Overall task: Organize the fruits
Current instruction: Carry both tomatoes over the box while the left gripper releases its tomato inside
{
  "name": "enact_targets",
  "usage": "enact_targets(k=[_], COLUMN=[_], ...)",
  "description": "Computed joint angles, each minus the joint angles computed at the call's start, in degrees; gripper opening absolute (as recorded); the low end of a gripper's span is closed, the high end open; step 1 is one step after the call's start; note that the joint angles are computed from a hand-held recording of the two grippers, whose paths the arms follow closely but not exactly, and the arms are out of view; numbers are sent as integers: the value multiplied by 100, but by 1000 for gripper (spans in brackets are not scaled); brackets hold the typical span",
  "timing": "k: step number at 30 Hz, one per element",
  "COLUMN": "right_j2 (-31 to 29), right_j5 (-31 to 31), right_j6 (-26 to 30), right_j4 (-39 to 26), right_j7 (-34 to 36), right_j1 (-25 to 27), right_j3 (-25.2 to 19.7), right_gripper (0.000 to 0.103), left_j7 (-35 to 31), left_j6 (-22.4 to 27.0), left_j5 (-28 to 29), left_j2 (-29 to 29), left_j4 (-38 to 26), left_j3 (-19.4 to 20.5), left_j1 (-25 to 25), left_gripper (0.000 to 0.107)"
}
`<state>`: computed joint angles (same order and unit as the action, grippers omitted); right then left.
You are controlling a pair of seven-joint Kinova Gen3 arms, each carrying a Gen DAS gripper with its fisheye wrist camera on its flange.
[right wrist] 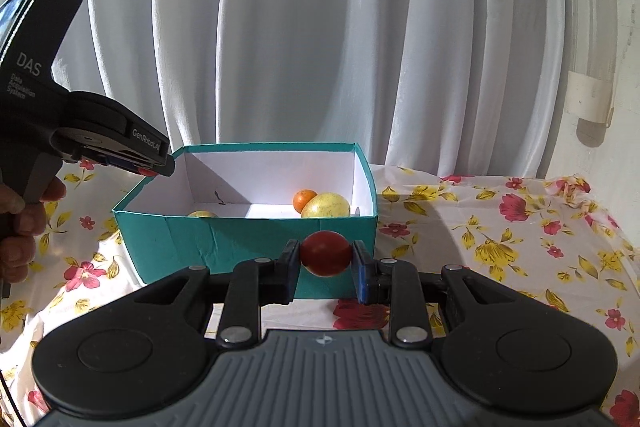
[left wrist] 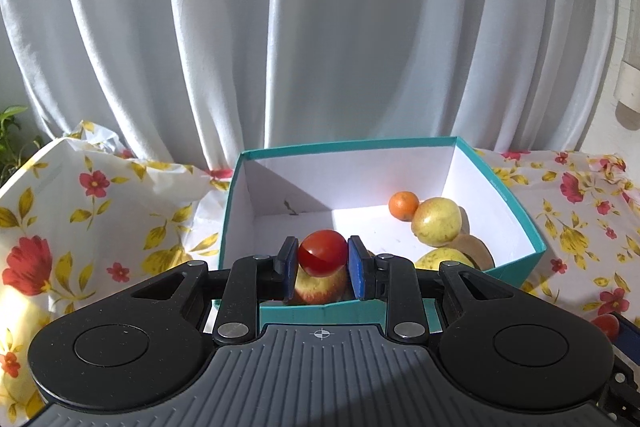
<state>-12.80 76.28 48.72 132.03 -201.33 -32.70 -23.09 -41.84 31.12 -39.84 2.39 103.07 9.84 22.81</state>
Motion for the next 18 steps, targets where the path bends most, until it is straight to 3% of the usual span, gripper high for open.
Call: enact_targets(k=[18], right_j2=[115], right_j5=[413], right_j6=[96], right_j4=[-197], right_j7=[-74], right_j1=[-9], right_j3=[117], right_gripper=[26], left_j7=[-80], left_j6=[-216], left_j5=[-20], left_j2=[610], left_j4=[-475], left_j3=[-441], left_j1=[216], left_gripper=[30])
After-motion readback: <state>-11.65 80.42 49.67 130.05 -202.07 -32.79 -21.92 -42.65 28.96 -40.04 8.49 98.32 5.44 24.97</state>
